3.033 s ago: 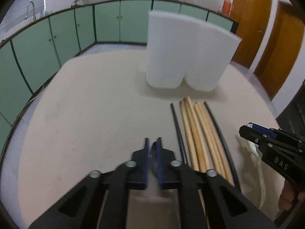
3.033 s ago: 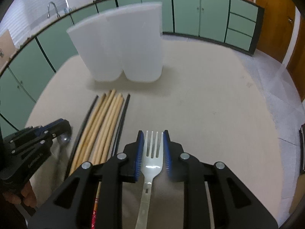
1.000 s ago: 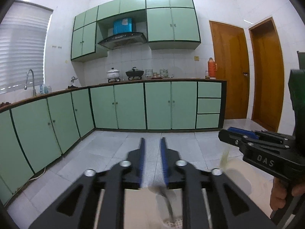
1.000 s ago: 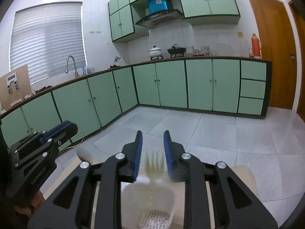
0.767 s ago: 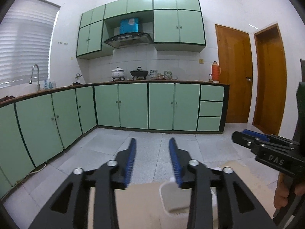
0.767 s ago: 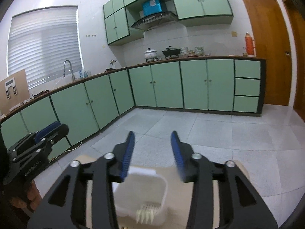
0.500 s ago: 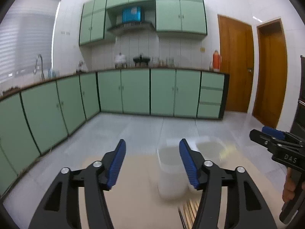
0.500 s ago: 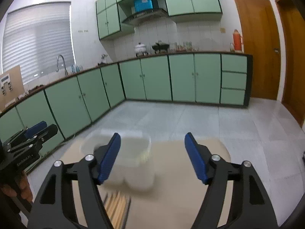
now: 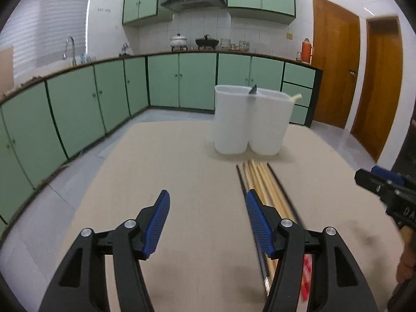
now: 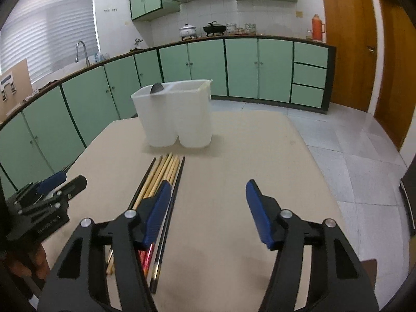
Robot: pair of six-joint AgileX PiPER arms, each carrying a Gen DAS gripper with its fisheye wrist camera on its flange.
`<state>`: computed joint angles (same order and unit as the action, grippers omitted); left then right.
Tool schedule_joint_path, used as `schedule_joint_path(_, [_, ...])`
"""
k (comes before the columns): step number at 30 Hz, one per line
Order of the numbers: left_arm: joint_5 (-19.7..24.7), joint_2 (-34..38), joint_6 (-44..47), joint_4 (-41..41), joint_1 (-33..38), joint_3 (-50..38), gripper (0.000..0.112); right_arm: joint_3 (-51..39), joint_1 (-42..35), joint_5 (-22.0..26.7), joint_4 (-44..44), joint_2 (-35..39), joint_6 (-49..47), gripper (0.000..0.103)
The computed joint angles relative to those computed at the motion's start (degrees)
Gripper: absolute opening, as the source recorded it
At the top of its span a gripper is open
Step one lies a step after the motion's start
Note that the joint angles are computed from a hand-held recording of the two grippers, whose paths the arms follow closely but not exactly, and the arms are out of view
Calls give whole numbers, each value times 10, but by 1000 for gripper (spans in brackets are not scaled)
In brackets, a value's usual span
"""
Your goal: Organize utensils
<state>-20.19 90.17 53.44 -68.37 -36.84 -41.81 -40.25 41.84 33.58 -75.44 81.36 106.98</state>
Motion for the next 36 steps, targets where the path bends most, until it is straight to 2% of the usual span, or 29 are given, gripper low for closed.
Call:
schedule_joint_path(2, [-16, -4, -63, 52, -11, 30, 60, 18, 30, 14, -22, 7, 44, 52])
schedule_joint_path(3, [-30, -5, -73, 54, -20, 42, 60, 24, 45, 23, -31, 13, 62, 51])
schedule_joint_path(5, [-27, -9, -66, 44, -23, 42, 60, 34, 70, 34, -38, 30, 85, 43])
schedule_joint_path(9, [-28, -23, -33, 7, -29, 45, 60, 34, 75, -8, -25, 48, 93, 39])
schedule_joint_path(14, [-15, -37, 13, -41, -29, 52, 60, 20, 84, -32, 14, 69, 45, 27])
schedule_joint_path(18, [5, -39, 40, -64, -24, 53, 60, 7, 80, -46, 50, 86, 3, 22])
schedule_joint_path(22, [18, -39, 36, -60, -19, 58, 60, -1, 85, -45, 64, 93, -21, 20])
schedule_joint_path(24, [26, -40, 38, -61, -16, 59, 60, -4, 83, -50, 77, 97, -37, 11])
schedule_joint_path(27, [44, -41, 51, -69, -9, 59, 60, -1, 81, -50, 78, 94, -38, 8])
schedule_joint_path(31, [64, -26, 130, -141, -15, 43, 60, 16, 70, -40, 80, 74, -30, 6])
schedule_joint_path(36, [49, 7, 252, -258, -43, 17, 60, 45, 45, -45, 62, 48, -2, 6])
